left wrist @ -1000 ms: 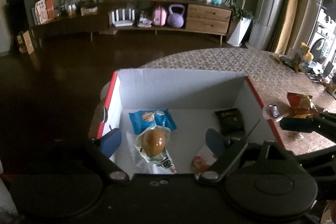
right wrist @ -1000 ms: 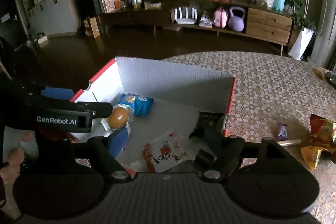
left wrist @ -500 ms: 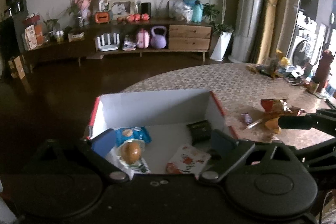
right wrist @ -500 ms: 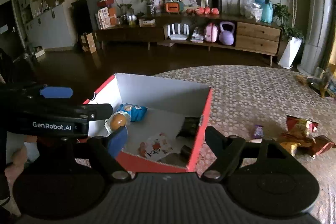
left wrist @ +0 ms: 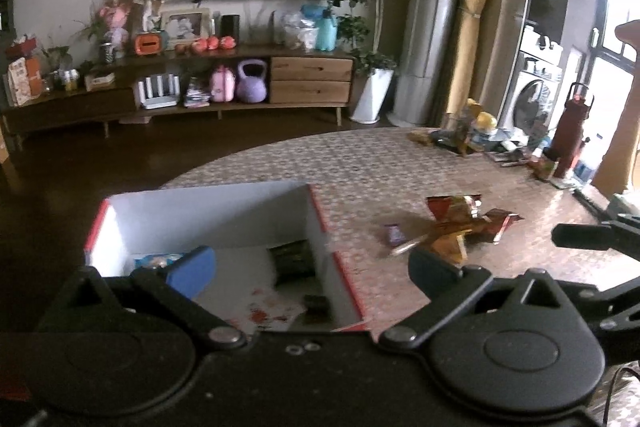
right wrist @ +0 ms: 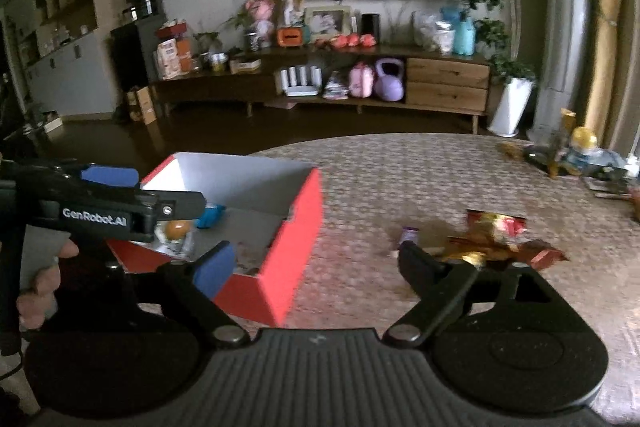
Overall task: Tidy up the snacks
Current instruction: 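Withdraw both tools from the box toward the snack pile, then grasp the small clear candy packet with the left gripper while the right grasps the brown foil bag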
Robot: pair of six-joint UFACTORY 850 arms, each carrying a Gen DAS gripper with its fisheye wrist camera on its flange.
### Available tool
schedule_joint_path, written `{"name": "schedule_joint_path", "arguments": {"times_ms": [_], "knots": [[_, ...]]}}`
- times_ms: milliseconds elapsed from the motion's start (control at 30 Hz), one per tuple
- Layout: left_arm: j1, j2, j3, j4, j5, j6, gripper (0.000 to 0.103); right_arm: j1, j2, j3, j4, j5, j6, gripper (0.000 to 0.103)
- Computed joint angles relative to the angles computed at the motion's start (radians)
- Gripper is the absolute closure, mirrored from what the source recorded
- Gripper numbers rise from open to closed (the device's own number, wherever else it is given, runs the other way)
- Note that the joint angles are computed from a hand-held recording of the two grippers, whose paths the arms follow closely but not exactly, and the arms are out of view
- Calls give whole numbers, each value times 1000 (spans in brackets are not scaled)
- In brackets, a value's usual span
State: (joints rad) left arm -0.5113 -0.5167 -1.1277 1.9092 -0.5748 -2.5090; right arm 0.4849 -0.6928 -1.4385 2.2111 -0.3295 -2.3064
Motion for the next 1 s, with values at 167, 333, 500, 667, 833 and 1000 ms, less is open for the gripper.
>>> {"name": "schedule_joint_path", "arguments": {"times_ms": [167,333,500,667,833,1000], "knots": [[-17,-53,-69,-14,22,18,0,-50,10,29,232,4,-207,6],[-30,-115,-148,-43,54,63,0,-110,-14,9,195,-4,-118,6],[-36,-187,-245,-112,90,140,0,-146,-51,-24,201,11,-93,6],[-44,-270,-351,-179,116,239,0,-169,-96,-65,267,59,-144,6],[-50,-358,-468,-286,141,381,0,-192,-167,-141,100,91,25,6],[-48,-438,-580,-445,162,556,0,-216,-242,-229,-119,90,274,6]]}}
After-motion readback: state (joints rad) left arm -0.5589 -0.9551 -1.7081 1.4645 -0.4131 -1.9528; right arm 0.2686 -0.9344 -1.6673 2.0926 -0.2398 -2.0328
